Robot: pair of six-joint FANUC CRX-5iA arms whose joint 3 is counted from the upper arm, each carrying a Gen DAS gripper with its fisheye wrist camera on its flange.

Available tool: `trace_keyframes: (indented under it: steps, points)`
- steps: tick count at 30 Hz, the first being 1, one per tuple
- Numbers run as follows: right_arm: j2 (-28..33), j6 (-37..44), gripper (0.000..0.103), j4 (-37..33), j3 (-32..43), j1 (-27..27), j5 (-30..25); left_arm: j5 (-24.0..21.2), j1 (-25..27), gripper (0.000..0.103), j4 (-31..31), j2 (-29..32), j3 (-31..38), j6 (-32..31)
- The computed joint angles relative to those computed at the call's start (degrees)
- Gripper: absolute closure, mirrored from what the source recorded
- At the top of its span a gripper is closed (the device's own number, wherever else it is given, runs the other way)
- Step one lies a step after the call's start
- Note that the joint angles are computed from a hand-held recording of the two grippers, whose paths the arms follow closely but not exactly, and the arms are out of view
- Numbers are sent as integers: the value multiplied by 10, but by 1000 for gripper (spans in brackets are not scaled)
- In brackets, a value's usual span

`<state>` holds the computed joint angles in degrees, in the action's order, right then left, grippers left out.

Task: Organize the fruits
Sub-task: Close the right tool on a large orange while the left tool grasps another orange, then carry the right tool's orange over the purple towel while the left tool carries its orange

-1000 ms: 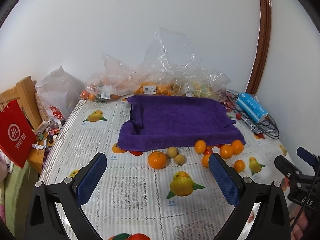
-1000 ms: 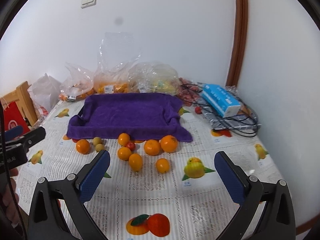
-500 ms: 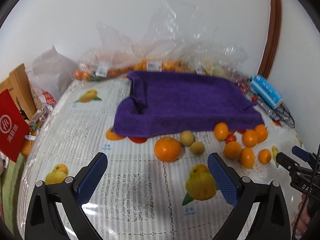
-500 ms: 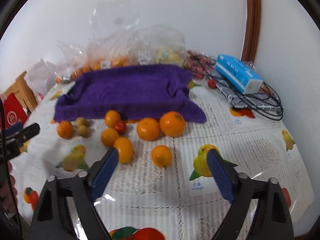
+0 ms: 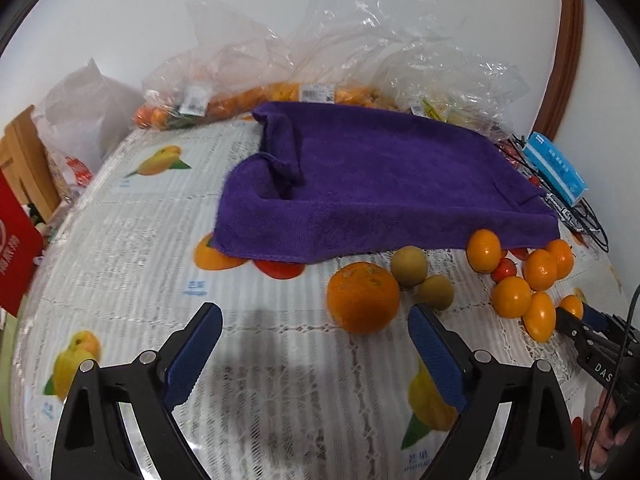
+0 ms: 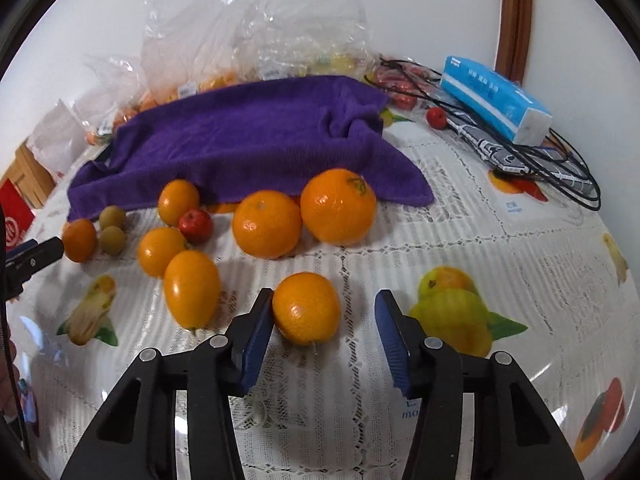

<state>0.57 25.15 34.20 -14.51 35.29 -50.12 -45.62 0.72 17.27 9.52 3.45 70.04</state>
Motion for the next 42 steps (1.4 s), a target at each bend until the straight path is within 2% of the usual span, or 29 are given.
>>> trace_keyframes:
  steps: [3,7,10,14,17,18,19,21,23,32,42]
  points:
    - [-1,0,52,-2,-1,0,2,-4,-9,10,-11,14,14,7]
    - [2,4,52,-3,4,-1,-4,-12,-23,16,-42,30,35,27]
    - [7,10,52,0,8,1,-11,-21,-30,28,-68,36,50,47]
    - [3,15,52,-6,5,-3,-2,-29,-36,30,-87,40,61,57]
    - [4,19,55,-3,5,-1,-5,-22,-36,46,-77,38,56,43]
    - [3,19,57,-2,3,0,-4,-21,-36,48,-76,37,55,43]
    - [1,20,63,-2,1,0,0,-19,-34,49,-67,36,51,36]
    - [-2,20,67,-3,-2,-1,5,-8,-26,62,-25,32,34,-1]
    - [-6,20,71,-8,-5,-3,15,-4,-21,62,-3,32,27,-15]
    - [-30,11,72,-16,-31,-11,66,25,-2,62,81,19,-18,-46]
    - [-43,-11,72,-4,-50,-14,92,47,-3,62,93,8,-36,-60]
